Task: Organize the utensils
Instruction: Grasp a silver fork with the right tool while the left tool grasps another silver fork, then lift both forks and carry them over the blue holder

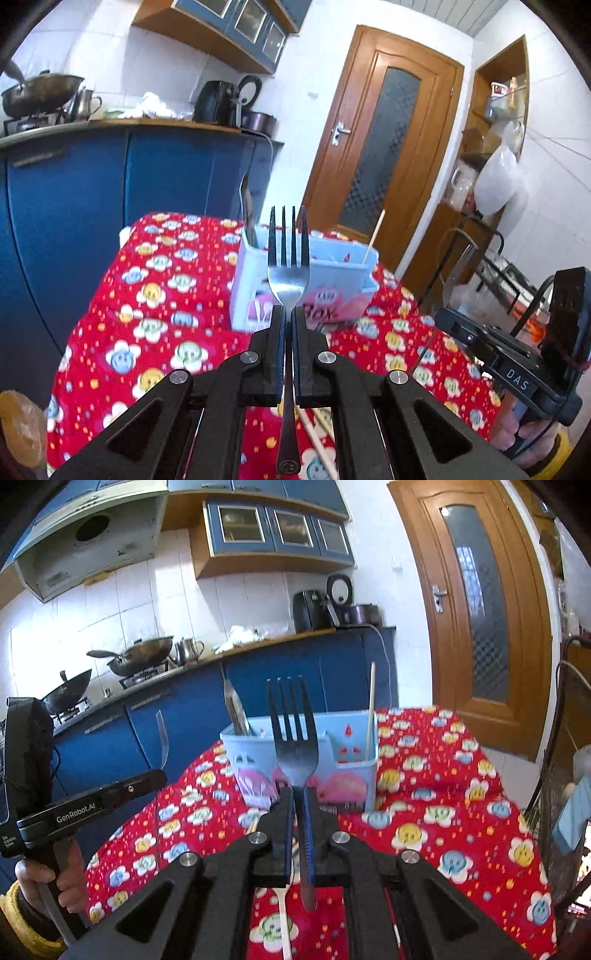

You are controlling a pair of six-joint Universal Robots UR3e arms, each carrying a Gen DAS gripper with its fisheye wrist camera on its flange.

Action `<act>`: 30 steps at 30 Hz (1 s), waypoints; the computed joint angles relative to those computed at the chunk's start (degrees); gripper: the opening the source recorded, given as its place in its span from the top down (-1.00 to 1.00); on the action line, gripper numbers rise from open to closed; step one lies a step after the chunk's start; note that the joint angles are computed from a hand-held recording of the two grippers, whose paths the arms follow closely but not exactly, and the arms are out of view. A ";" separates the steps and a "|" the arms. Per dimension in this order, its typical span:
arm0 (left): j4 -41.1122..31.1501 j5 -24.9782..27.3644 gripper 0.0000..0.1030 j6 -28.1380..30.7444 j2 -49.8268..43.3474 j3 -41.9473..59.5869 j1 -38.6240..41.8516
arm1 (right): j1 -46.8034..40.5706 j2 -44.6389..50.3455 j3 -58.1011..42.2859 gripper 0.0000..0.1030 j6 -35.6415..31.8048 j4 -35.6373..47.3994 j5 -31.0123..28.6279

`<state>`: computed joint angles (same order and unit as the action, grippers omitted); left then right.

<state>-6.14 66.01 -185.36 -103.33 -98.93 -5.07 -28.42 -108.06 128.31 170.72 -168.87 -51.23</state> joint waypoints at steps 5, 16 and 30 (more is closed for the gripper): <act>-2.33 0.75 0.94 -0.58 -2.66 7.55 -0.84 | 0.54 3.00 -4.61 0.87 1.68 -0.81 -0.44; -10.80 6.25 0.94 -2.16 -16.57 36.24 -3.97 | 3.41 12.77 -18.78 0.87 4.17 -2.13 -4.02; -26.47 12.22 0.94 -5.23 -46.51 86.75 -6.75 | 7.85 30.14 -35.59 0.87 5.48 -5.85 -10.04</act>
<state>-32.61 78.23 -190.59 -149.83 -12.19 -11.82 -20.57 -77.91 92.72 176.21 -174.73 -61.27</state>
